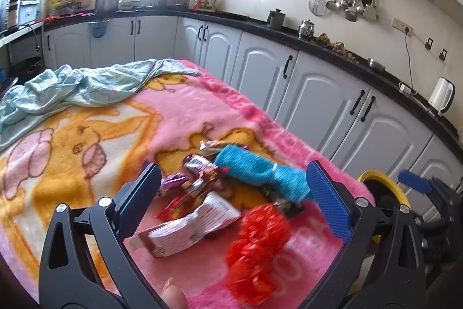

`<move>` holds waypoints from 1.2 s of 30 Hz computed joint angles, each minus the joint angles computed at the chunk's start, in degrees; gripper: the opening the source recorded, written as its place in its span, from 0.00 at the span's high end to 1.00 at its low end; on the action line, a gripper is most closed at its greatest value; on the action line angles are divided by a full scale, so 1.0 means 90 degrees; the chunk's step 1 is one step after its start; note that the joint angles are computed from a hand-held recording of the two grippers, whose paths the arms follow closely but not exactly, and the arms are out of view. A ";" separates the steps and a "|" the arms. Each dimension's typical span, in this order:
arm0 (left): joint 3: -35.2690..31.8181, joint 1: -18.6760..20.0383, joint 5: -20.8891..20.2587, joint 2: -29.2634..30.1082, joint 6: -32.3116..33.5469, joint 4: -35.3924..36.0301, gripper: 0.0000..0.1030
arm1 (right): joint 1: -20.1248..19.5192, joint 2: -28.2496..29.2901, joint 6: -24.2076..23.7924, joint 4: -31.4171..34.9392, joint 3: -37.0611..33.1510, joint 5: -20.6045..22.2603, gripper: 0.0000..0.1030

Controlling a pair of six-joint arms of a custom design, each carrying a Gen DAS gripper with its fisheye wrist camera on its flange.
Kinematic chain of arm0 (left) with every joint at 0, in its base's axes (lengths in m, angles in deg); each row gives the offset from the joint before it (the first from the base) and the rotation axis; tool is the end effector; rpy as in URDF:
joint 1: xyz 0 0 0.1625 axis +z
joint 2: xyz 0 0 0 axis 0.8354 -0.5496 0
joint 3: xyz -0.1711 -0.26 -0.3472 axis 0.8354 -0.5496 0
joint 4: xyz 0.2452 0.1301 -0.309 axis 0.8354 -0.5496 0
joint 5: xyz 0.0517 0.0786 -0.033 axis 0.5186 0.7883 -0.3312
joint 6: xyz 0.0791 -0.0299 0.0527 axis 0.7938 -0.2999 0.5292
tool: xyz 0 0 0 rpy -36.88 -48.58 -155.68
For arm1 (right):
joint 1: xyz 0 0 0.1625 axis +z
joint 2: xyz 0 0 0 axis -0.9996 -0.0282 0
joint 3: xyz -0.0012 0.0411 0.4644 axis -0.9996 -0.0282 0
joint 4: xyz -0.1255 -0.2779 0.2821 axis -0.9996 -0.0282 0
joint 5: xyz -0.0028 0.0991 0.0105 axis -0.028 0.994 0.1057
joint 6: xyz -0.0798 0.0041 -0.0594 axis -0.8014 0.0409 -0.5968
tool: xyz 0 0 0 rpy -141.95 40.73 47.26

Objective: Collect trash
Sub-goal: 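Close the left tool on the red mesh bag while the right tool grasps the blue cloth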

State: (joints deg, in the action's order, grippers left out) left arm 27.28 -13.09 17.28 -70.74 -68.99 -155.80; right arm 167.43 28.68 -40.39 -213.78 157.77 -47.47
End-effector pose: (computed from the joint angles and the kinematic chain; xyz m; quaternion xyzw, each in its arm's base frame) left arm -0.2497 -0.5532 -0.0103 -0.0056 0.7830 -0.5248 0.3339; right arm 0.0194 -0.6532 0.2112 0.4723 -0.8321 0.2510 0.1469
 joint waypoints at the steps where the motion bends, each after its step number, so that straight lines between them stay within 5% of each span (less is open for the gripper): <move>1: 0.0089 0.0000 -0.0007 -0.0030 -0.0098 0.0069 0.11 | 0.0042 0.0087 0.0017 0.0047 -0.0081 -0.0091 0.14; 8: 0.0657 -0.0017 -0.0263 -0.0202 -0.0734 0.0381 0.11 | 0.0190 0.0622 0.0100 0.0297 -0.0564 -0.0441 0.14; 14: 0.0965 0.0007 -0.0873 -0.0288 -0.1209 0.0770 0.11 | 0.0248 0.1074 0.0750 0.1477 -0.1393 -0.0803 0.17; 19: 0.0919 0.0156 -0.1665 -0.0196 -0.1220 0.0736 0.21 | 0.0259 0.1289 0.1248 0.2255 -0.1863 -0.0864 0.23; 25: 0.0667 0.0293 -0.1983 -0.0010 -0.1310 0.1108 0.29 | 0.0299 0.1338 0.1069 0.2374 -0.1855 -0.0909 0.29; 30: 0.0597 0.0352 -0.2053 0.0054 -0.1476 0.1353 0.38 | 0.0317 0.1399 0.1008 0.2388 -0.1879 -0.0910 0.53; 36: 0.0623 0.0434 -0.2234 0.0024 -0.1568 0.1430 0.70 | 0.0295 0.1285 0.0840 0.2405 -0.1775 -0.0852 0.86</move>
